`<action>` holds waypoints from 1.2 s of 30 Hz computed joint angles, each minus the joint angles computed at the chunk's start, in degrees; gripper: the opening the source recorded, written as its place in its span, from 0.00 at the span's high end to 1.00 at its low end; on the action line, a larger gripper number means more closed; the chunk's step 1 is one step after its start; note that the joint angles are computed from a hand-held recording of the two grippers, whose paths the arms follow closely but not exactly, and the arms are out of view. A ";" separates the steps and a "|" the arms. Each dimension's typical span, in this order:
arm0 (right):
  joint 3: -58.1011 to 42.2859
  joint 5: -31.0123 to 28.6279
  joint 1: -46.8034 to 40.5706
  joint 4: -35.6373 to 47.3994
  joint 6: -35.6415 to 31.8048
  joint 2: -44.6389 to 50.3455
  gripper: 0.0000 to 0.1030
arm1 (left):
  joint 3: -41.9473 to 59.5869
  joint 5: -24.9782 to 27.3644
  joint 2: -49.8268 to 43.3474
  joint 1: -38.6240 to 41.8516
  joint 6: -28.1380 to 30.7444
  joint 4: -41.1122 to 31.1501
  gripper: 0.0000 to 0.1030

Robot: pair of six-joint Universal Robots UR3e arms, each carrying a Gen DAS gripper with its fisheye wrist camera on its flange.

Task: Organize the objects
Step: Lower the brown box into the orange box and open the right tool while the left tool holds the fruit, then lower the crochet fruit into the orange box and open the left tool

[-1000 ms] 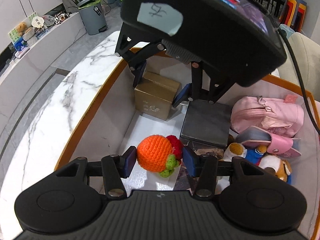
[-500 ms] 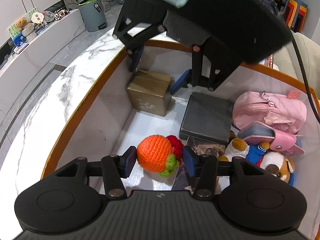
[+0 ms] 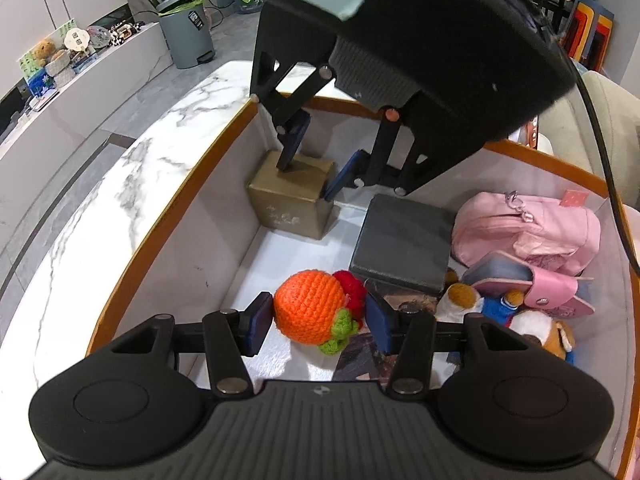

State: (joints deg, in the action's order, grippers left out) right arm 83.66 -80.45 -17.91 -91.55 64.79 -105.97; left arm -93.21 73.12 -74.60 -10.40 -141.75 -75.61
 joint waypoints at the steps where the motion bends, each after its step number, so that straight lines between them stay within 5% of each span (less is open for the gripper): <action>1: 0.70 0.26 -0.32 -0.30 -0.59 -0.68 0.64 | 0.28 -0.03 -0.25 -0.22 -0.30 0.00 0.43; 16: -10.82 9.24 -10.96 19.87 -6.21 -5.33 0.66 | 7.63 -0.80 -12.30 -8.22 -9.91 6.59 0.43; 24: -5.08 13.64 -19.00 19.79 -14.37 -6.95 0.65 | 8.40 -0.05 -16.27 -10.18 -13.45 11.03 0.42; 31: -4.39 14.67 -20.12 20.17 -15.48 -7.12 0.64 | 5.82 -0.10 -13.78 -10.47 -13.09 12.23 0.31; 36: -4.81 14.74 -20.50 21.29 -15.36 -7.66 0.63 | 6.10 1.31 -11.92 -11.49 -13.47 10.18 0.36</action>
